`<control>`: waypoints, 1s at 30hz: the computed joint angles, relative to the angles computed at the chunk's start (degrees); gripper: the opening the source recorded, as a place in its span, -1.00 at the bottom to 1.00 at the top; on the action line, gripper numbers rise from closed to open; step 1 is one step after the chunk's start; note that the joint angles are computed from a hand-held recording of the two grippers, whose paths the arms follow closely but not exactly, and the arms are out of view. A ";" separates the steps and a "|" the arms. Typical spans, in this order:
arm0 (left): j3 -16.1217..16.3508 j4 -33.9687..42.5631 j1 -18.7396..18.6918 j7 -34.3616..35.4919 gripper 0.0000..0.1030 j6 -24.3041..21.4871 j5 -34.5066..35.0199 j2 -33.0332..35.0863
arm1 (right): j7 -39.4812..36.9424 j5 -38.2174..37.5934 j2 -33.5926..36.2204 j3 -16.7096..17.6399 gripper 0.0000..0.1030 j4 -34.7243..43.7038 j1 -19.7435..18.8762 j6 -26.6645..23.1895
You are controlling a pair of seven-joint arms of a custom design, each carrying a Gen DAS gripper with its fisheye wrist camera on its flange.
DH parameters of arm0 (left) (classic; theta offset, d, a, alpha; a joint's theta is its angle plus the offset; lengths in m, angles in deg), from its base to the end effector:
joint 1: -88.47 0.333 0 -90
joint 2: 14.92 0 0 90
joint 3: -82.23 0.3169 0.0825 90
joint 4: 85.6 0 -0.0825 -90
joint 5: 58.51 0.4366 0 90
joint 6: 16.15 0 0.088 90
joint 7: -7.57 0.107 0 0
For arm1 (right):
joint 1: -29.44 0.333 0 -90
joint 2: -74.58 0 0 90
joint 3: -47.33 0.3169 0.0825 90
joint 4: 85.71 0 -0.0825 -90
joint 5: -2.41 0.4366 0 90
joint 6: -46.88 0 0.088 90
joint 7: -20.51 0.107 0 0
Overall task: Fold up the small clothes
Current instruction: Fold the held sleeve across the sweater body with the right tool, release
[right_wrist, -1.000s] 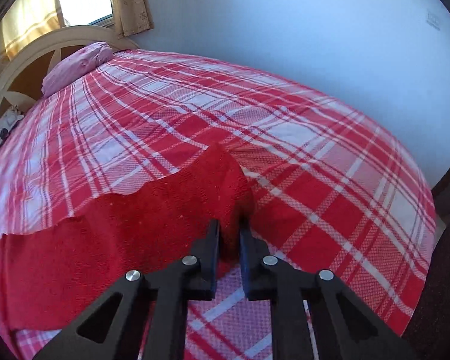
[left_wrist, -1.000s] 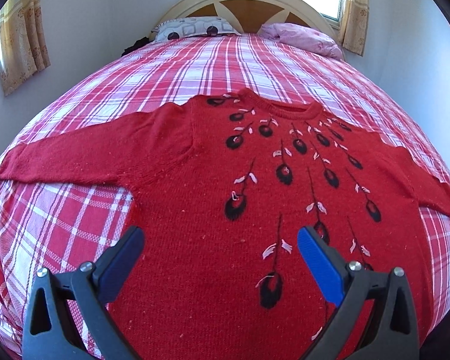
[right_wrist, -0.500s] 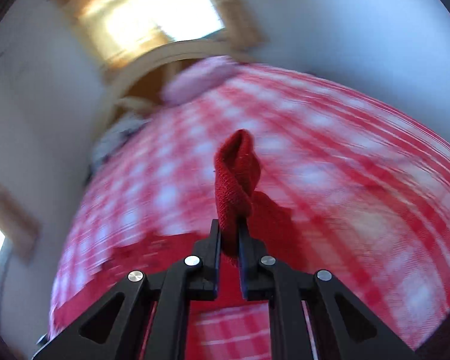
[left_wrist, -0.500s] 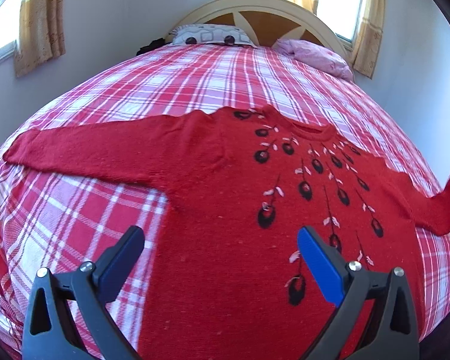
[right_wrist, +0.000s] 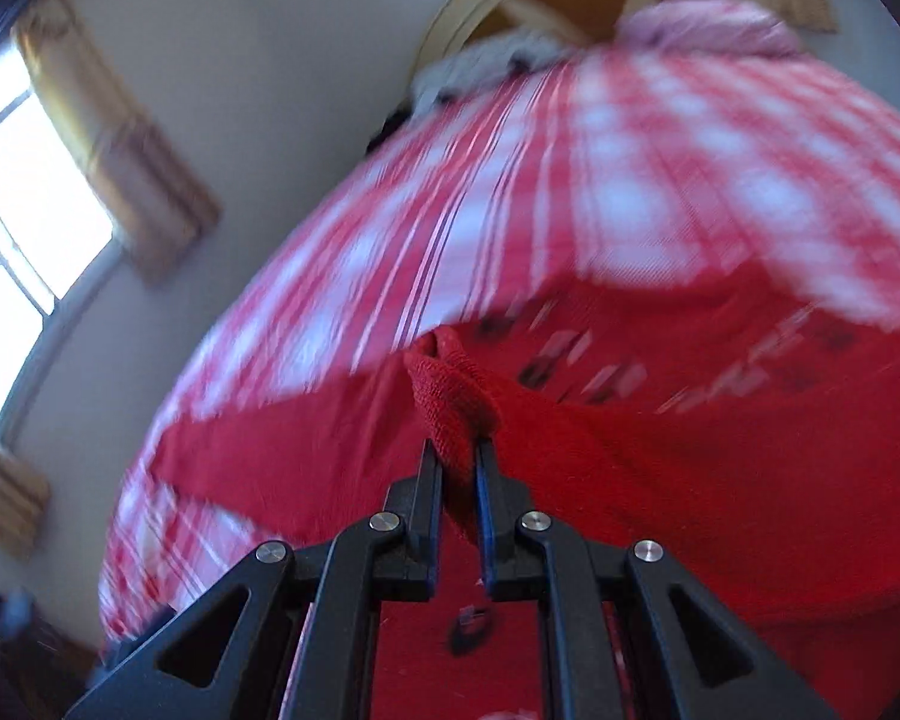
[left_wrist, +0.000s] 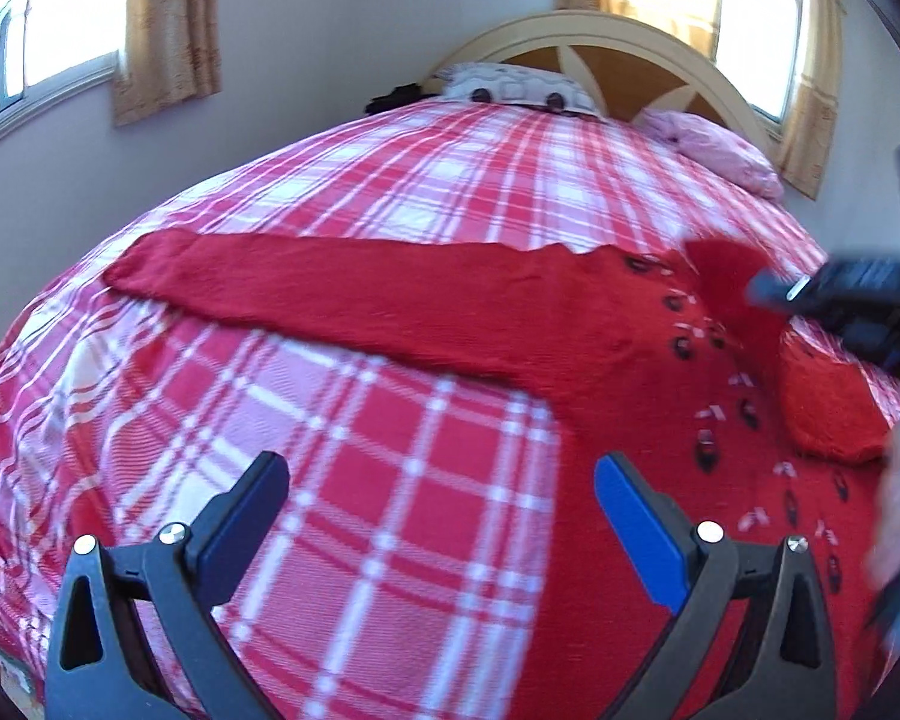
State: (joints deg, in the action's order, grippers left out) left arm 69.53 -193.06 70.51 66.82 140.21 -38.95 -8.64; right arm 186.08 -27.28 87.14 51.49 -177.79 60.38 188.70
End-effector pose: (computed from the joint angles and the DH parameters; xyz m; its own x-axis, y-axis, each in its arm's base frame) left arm 0.5859 -0.3558 0.5197 -0.2763 -0.9576 0.0820 -0.7059 0.1443 -0.6934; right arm 0.5969 0.4154 0.5618 -0.2486 -0.8914 -0.3789 -0.6886 0.4377 -0.5782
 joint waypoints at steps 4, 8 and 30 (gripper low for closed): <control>0.40 0.37 0.54 -0.39 1.00 -1.10 -0.76 0.81 | -2.35 4.01 4.77 0.48 -0.80 0.05 0.08 6.92; 0.26 0.84 0.65 0.53 1.00 -1.72 -2.21 1.55 | -7.18 10.38 4.18 1.14 -0.54 -2.52 -0.40 12.05; 0.48 11.70 -5.08 2.44 1.00 -2.38 5.29 8.63 | 23.92 -12.66 -40.10 4.85 -0.05 -40.32 -9.97 -2.82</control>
State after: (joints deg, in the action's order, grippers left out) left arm 70.01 -181.36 65.43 69.27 137.83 -33.66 -0.02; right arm 210.00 -39.94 47.04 56.33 -218.10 50.41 185.87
